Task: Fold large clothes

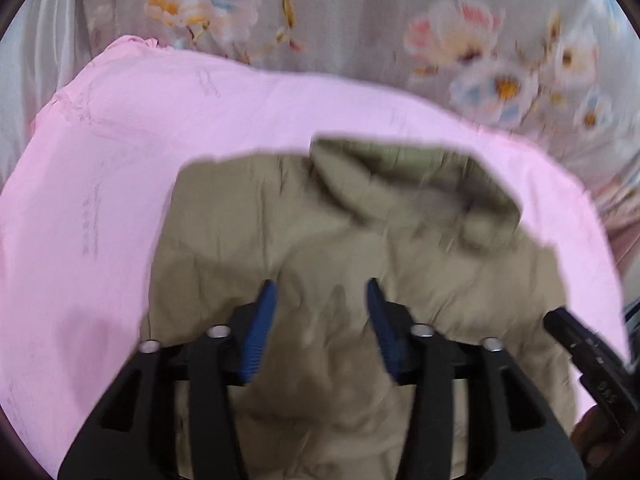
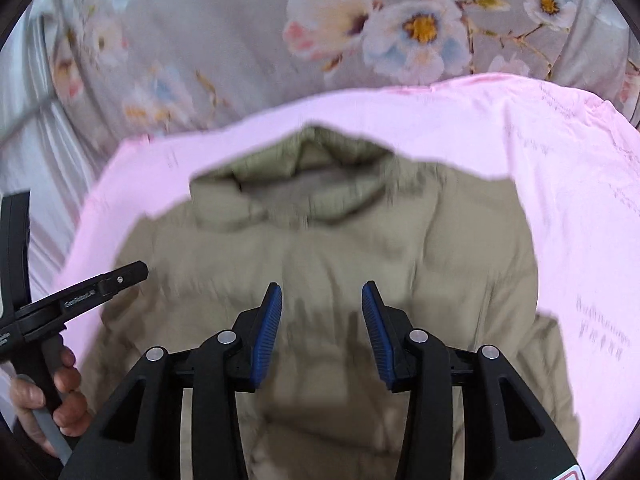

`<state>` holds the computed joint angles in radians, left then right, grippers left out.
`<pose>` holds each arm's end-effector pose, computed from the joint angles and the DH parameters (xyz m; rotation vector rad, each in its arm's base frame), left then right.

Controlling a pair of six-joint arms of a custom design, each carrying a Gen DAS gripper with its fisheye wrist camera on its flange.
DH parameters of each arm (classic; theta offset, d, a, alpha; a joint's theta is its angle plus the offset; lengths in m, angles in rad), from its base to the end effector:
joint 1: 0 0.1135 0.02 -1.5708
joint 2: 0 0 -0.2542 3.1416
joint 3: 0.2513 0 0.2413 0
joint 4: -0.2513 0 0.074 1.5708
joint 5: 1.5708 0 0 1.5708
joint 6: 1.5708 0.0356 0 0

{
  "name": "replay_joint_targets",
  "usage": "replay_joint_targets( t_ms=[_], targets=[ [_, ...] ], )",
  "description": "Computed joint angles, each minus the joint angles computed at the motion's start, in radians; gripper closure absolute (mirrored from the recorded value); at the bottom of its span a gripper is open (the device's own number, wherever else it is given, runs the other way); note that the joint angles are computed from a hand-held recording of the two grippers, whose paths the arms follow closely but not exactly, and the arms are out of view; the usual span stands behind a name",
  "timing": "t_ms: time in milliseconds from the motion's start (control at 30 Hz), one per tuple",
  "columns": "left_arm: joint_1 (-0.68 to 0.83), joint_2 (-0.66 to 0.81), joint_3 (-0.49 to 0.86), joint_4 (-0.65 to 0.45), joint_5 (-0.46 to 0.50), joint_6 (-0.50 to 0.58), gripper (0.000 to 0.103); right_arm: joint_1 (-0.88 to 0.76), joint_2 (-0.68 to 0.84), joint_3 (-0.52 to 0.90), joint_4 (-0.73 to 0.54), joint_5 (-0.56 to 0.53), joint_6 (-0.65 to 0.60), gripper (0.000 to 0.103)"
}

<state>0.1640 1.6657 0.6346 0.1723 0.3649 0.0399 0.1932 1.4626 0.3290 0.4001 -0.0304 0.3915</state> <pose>0.2840 0.0341 0.1157 0.0154 2.3837 -0.3465 0.2228 0.0447 0.1065 0.2147 2.3171 0.3323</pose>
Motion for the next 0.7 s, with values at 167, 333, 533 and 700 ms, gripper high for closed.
replay_joint_targets(
  t_ms=[167, 333, 533, 700],
  targets=[
    [-0.034, 0.225, 0.335, -0.169, 0.067, -0.081, 0.034, -0.175, 0.216, 0.215, -0.006, -0.224, 0.035, 0.061],
    [-0.066, 0.510, 0.597, -0.329, 0.195, -0.144, 0.036, -0.222, 0.492, 0.373, 0.043, -0.352, 0.147, 0.060],
    [-0.087, 0.489, 0.545, -0.229, 0.210, -0.176, 0.097, -0.211, 0.551, 0.391, 0.142, -0.378, 0.158, 0.100],
    [-0.070, 0.465, 0.456, -0.146, 0.164, -0.118, 0.099, -0.177, 0.525, 0.338, 0.159, -0.248, 0.062, 0.100]
  ],
)
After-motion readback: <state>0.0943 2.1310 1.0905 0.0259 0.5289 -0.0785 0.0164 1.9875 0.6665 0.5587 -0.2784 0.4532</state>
